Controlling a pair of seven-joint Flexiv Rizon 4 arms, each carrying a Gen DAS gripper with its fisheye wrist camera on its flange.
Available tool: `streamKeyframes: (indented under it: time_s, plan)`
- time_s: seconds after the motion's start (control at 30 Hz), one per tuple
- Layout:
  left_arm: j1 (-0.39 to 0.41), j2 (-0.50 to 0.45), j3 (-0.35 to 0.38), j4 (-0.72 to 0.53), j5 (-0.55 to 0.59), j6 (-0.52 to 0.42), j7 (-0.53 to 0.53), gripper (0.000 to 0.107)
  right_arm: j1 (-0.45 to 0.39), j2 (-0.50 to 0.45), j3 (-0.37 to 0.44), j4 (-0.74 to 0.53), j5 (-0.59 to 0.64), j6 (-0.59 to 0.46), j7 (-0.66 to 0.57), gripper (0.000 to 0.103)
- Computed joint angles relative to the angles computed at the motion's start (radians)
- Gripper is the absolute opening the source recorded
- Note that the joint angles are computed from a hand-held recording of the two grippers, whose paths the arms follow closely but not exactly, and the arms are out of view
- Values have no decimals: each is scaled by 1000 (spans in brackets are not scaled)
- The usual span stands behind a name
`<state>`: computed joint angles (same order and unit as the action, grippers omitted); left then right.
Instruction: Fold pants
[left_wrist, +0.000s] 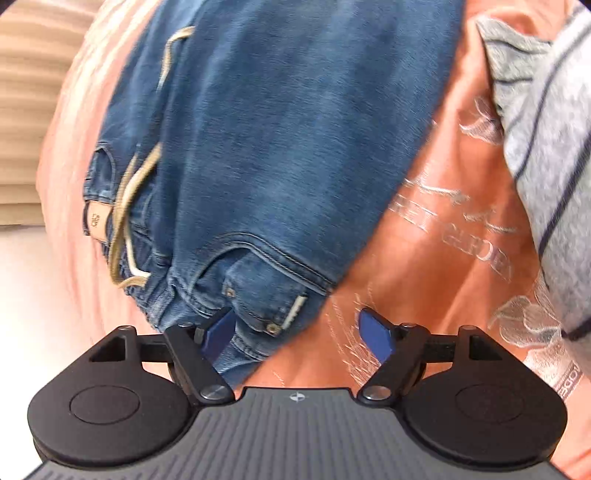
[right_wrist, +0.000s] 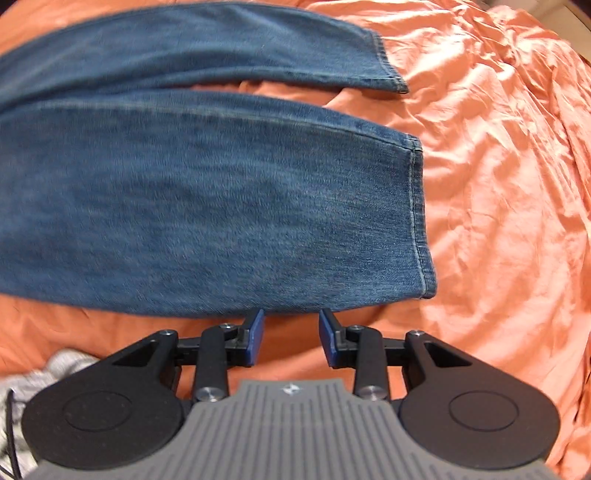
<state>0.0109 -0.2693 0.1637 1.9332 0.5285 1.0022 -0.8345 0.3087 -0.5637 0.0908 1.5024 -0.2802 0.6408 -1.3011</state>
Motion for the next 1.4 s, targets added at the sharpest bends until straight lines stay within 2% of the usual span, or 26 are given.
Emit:
streamKeyframes:
  time_s: [0.1, 0.17, 0.23, 0.3, 0.37, 0.43, 0.53, 0.67, 0.8, 0.97, 1.07, 1.13, 1.17, 1.23, 1.27, 1.33, 1.4]
  plan:
    - [-24, -31, 14, -8, 72, 29, -50, 88, -8, -14, 3, -33, 10, -43, -30, 30]
    - [-28, -45, 14, -17, 72, 36, -65, 88, -15, -14, 6, -56, 21, -76, -52, 30]
    - [-41, -50, 22, -31, 85, 23, -92, 68, -23, -2, 11, -80, 35, -108, -80, 30]
    - [-46, -54, 16, -53, 67, -17, -104, 34, -33, 14, 18, -110, 54, -145, -114, 31]
    - [-53, -55, 15, -71, 76, -21, -118, 24, -44, 31, 29, -156, 77, -198, -175, 32]
    - [-62, -47, 19, -74, 98, -6, -141, 20, -48, 49, 37, -204, 82, -264, -263, 40]
    - [-68, -33, 22, -84, 101, 26, -223, 18, -30, 73, 29, -254, 41, -355, -388, 42]
    - [-44, -8, 22, -96, 33, 66, -340, 17, -24, 98, 25, -242, 5, -368, -541, 42]
    - [-70, -20, 39, -148, 62, 85, -538, 17, -34, 119, 32, -85, -12, -181, -647, 38]
    - [-95, -45, 52, -230, 84, 30, -726, 17, -34, 92, 19, 129, -108, 115, -750, 34]
    - [-95, -47, 46, -258, 87, -14, -775, 17, -23, 62, -14, 221, -213, 289, -787, 34]
    - [-83, -52, 46, -255, 93, -9, -790, 17, -21, 45, -24, 249, -244, 352, -803, 32]
    - [-83, -52, 45, -260, 95, -18, -796, 17, -21, 38, -28, 258, -254, 383, -806, 30]
    - [-91, -37, 44, -257, 108, -42, -821, 17, -12, 32, -55, 288, -298, 463, -790, 14]
    - [-87, -40, 42, -261, 114, -44, -829, 17, -10, 32, -65, 298, -314, 492, -784, 13]
    - [-88, -41, 39, -269, 124, -57, -848, 17, 0, 38, -95, 319, -347, 559, -738, 2]
    - [-84, -51, 35, -280, 124, -63, -862, 17, 23, 49, -146, 335, -394, 612, -653, 0]
